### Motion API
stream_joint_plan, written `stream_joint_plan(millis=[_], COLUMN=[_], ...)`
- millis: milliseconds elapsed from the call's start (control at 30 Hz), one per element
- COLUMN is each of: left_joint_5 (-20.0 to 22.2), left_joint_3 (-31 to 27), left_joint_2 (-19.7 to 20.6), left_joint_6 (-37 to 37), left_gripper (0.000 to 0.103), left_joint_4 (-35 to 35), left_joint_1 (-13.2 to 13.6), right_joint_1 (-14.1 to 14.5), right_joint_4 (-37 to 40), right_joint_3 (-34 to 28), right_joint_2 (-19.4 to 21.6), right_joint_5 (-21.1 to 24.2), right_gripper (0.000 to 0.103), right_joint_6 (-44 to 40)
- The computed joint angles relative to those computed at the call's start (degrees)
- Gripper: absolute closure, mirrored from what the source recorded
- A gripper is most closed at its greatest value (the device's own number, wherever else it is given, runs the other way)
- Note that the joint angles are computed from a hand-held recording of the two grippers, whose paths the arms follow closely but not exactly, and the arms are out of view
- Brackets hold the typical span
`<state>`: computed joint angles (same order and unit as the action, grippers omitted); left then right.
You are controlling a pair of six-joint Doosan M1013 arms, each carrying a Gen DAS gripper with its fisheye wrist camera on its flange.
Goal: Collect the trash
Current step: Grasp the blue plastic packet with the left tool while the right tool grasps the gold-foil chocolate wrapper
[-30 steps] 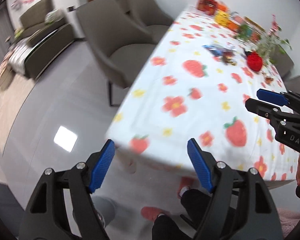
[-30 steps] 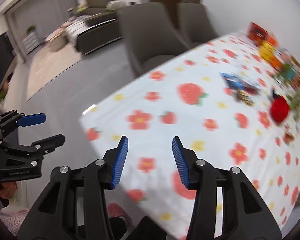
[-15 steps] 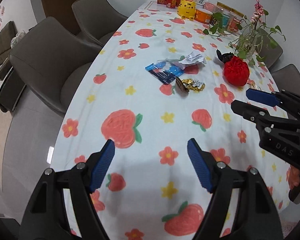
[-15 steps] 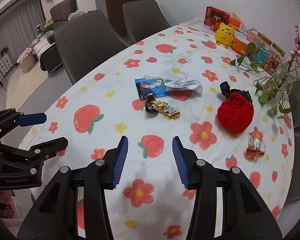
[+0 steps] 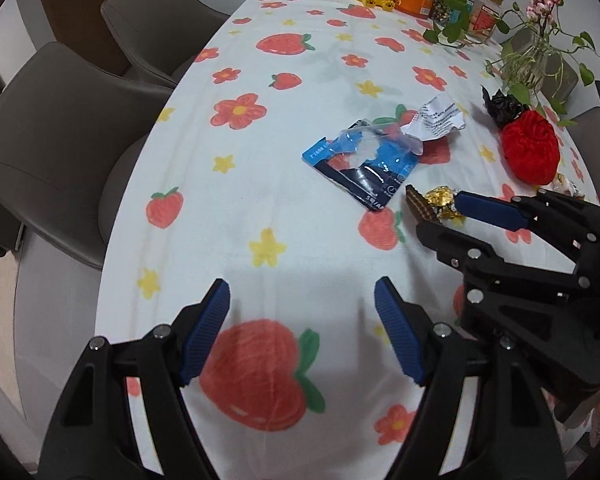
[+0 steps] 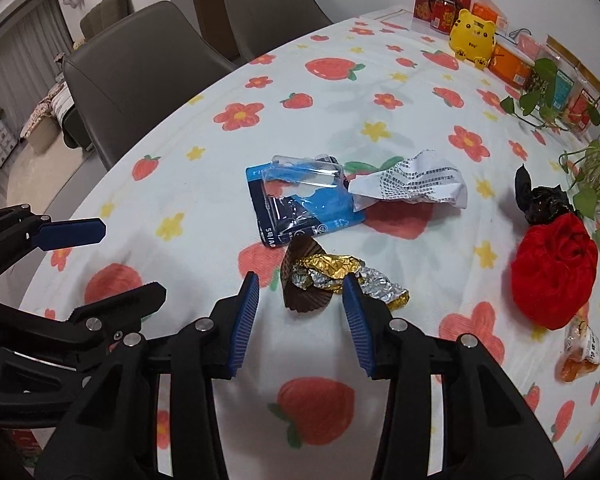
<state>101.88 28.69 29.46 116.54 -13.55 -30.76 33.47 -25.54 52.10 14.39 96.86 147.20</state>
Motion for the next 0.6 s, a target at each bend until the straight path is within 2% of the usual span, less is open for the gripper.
stream_joint_plan(millis=[67, 133, 600], left_joint_5=[0.0, 0.2, 3.9], left_joint_3=[-0.6, -1.8, -15.4], left_joint_2=[0.8, 1.7, 9.7], left_joint_6=[1.4, 2.5, 5.6], left_gripper=[0.028, 0.028, 0.028], left_joint_4=[0.0, -0.2, -3.8], left_joint_1=[-0.4, -0.8, -4.0], right_joint_1=[-0.9, -1.4, -3.6], right_joint_4=[1.9, 2.7, 0.9], right_joint_3=[0.9, 1.8, 3.7], right_joint_2=[-0.2, -0.5, -3.0], right_joint_5=[-0.3, -0.3, 0.5], right_gripper=[0.088, 0.100, 0.102], right_joint_6=[-0.3, -0.1, 2.4])
